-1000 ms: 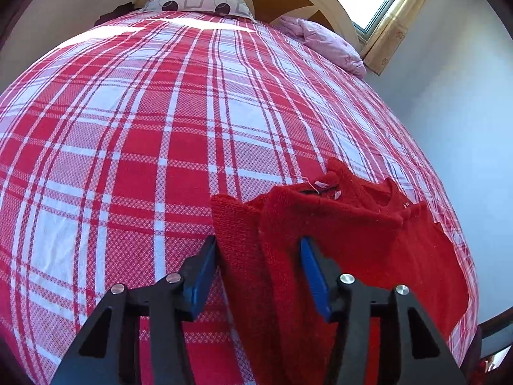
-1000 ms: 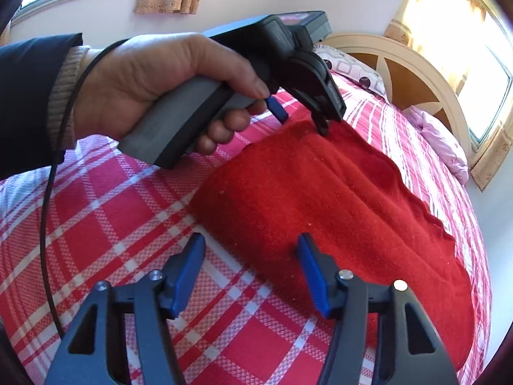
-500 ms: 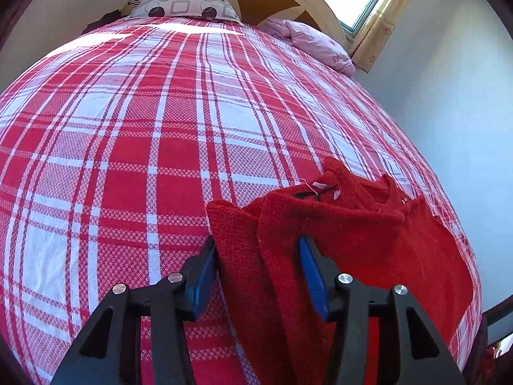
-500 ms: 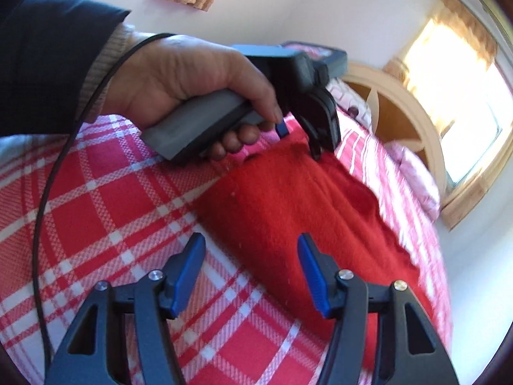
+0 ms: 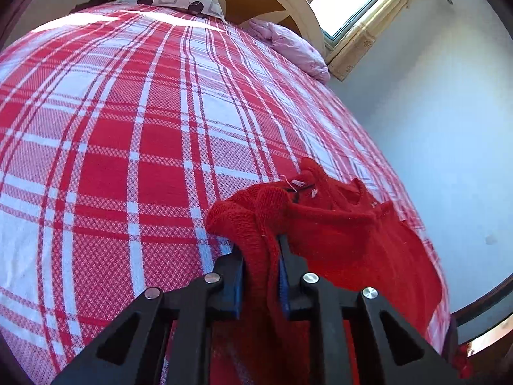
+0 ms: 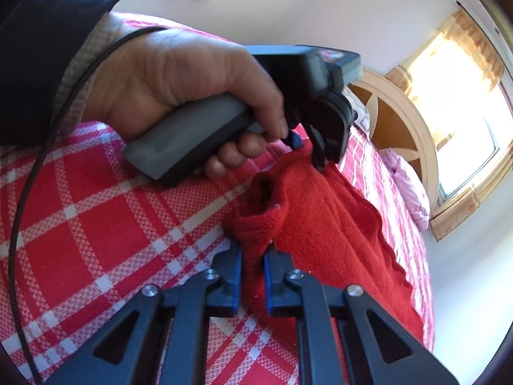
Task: Fold small clothes
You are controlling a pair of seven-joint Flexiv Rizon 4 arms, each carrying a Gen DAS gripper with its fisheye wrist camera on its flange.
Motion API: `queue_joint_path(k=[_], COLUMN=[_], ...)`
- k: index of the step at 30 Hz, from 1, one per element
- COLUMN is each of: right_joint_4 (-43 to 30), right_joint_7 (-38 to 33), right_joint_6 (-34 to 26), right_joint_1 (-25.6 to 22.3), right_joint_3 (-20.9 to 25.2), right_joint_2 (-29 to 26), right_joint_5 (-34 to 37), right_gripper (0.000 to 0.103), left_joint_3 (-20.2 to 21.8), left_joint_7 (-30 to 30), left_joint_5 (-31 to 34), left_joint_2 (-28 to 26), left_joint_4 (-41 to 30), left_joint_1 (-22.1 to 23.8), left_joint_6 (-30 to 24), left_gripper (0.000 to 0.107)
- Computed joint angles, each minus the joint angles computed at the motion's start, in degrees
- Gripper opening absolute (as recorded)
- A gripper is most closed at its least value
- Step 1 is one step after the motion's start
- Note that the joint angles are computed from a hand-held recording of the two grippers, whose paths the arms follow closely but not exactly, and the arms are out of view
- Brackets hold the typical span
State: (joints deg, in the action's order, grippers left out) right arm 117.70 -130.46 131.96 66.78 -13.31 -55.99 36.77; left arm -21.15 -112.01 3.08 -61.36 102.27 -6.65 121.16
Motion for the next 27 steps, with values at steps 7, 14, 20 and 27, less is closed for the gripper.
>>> queue_joint_path(k=[7,14,20,27], right_joint_4=[1.2,4.1,6.7,10.2], right_joint_7=[1.5,5.7,10.1,18.7], right_joint_6=[1.4,5.4,8.7,11.0], right_joint_1=[-2.6,-10.7,-17.2,-27.3], right_joint_3=[2.5,9.4,13.7,18.7], right_joint_2=[1.1,4.2,5.8,8.9], right_joint_5=[-2.4,-9.0,-15.5,-25.9], right_gripper=[0.012,0.010,0.010,0.010], left_joint_3=[-0.9,-4.3,-5.8,-5.1], left_joint_7=[-1.5,-5.5,-9.5,-13.0], left_joint_5=[1.3,4.4,5.2,3.9], left_joint_2=[-0.4,-1.2,-0.8,2.4], left_joint_4=[0.6,1.2,1.2,0.6], left_joint_1=[1.1,4.4,5.1,3.0], left_joint_6=[1.6,3.3,3.9,3.4], left_gripper=[0.016,0.015,0.015,0.015])
